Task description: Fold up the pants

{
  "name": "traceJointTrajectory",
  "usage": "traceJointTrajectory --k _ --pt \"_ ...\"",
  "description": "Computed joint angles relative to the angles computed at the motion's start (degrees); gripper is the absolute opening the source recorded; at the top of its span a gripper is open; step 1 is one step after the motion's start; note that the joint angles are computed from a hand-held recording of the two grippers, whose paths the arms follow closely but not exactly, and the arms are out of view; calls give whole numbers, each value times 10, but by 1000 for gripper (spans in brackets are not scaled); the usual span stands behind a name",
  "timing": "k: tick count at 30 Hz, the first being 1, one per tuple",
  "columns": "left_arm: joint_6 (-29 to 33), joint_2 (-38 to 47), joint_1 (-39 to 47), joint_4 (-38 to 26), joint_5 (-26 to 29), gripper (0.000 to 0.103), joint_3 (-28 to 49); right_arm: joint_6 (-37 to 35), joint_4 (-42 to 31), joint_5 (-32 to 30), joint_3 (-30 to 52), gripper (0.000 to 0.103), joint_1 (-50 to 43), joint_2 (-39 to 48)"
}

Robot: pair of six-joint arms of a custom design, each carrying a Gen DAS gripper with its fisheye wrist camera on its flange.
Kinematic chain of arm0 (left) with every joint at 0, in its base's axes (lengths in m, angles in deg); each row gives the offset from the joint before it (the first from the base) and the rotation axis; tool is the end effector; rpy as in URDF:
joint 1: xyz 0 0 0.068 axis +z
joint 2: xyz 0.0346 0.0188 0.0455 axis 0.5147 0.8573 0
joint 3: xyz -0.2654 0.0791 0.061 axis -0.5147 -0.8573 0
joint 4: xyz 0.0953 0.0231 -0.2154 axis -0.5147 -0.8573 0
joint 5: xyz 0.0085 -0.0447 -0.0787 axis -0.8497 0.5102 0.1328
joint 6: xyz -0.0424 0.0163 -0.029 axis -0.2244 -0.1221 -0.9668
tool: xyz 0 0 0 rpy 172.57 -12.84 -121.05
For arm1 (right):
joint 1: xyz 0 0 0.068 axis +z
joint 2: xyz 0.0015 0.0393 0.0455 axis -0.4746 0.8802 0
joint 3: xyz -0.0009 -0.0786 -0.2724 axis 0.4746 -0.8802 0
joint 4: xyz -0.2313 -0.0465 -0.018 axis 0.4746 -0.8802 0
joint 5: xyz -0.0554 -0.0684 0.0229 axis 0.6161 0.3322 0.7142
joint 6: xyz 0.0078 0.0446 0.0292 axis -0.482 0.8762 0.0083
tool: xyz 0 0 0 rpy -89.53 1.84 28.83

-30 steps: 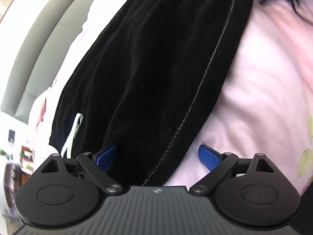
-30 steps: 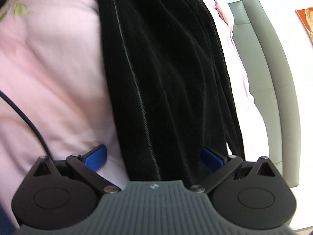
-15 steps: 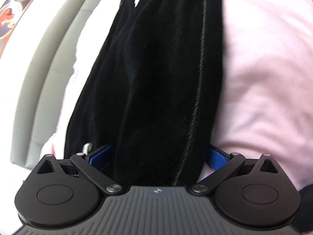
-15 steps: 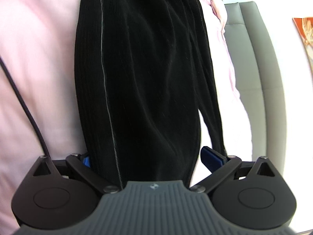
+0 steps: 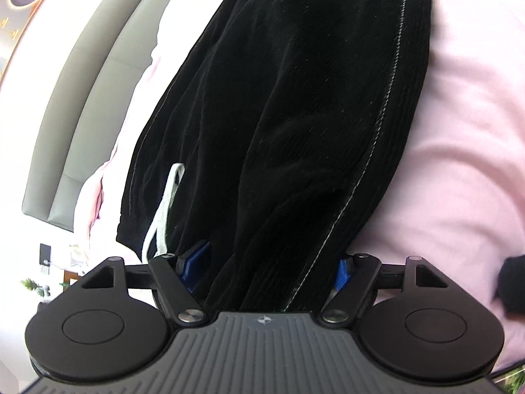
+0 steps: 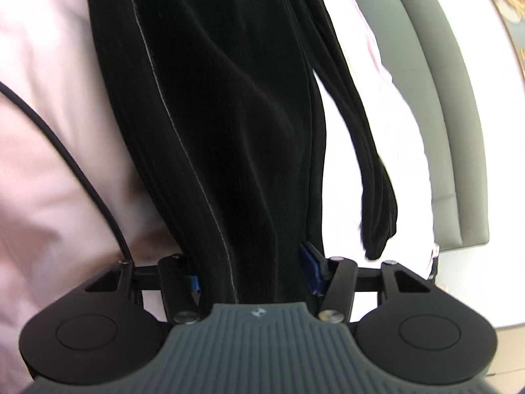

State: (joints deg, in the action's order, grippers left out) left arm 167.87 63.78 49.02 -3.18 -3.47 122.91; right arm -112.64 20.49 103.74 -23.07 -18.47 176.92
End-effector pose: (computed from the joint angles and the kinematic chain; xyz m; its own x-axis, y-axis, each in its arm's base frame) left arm 0.2474 0.0746 0.2580 -0.3022 0.9226 -0.2396 0.5875 0.3782 0.7154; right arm 0.3362 0.0495 0.2521 -0.2962 -0.9440 -0.1451 -0.6161 0.3049 -0.7263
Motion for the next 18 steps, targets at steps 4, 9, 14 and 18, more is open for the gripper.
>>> traceJointTrajectory --k 4,9,14,18 --pt "-10 19 15 -9 8 73 17 -11 -14 -4 20 22 -20 23" --pt "-10 13 34 -33 53 35 23 -11 2 -28 -6 4 -38 6" --pt "-22 7 68 -103 124 26 99 30 1 -59 42 1 -54 0" --pt "-44 19 66 -125 135 26 159 60 5 -75 89 1 -64 2"
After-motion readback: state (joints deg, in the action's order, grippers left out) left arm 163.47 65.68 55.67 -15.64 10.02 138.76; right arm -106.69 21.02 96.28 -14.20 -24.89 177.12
